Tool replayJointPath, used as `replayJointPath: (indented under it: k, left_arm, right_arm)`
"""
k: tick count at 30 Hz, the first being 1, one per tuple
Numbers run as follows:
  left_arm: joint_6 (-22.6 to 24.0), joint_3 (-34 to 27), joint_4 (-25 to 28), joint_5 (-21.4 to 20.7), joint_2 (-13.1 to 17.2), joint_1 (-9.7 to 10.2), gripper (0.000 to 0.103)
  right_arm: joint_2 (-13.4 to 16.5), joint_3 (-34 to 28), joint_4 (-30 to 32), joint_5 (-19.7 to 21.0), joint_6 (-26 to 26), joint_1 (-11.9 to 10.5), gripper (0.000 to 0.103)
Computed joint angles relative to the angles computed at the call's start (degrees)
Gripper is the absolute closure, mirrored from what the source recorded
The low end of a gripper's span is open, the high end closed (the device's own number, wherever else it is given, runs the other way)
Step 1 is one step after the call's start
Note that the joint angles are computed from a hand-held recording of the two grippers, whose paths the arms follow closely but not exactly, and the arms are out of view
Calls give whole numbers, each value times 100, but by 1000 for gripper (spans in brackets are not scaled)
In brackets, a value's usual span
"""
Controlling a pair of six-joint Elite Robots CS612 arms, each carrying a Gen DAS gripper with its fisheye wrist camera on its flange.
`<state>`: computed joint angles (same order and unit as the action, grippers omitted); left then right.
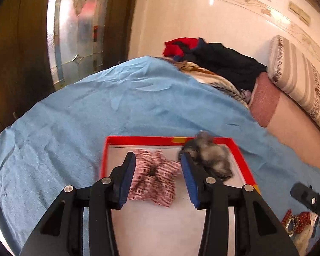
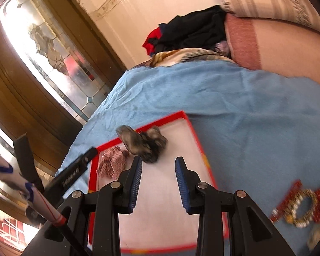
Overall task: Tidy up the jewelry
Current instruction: 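Open the right gripper over the tray while the left releases the plaid scrunchie, then move both open grippers back to the jewelry on the blue cloth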
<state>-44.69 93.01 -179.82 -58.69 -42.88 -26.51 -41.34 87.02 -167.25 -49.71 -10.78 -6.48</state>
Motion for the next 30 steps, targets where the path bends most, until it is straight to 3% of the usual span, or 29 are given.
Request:
replayJointPath:
  k: [9, 14, 21, 24, 27, 30]
  left_arm:
    - [972, -270, -417, 27, 113, -473, 60]
    - [1397, -563, -439, -848, 266, -656, 60]
    - [1850, -1115, 109, -1896, 603, -834, 60]
    - [1979, -1347, 438, -2258, 764, -833, 62]
    - [2135, -1586, 877, -2311, 927, -852, 72]
    - [2178, -1818, 1248, -2235, 1084, -864, 78]
  right_arm:
    - [-351, 815, -541, 43, 36, -608, 68]
    - [-535, 1250, -992, -39, 165, -1082, 68]
    - [-482, 1599, -1561, -153, 456, -1645, 68]
    - [-372, 1464, -1213, 65, 602, -1788, 68]
    - [-337, 1372, -1027, 427, 660, -1874, 68]
    - [-327, 1371, -1065, 500, 539, -1871, 68]
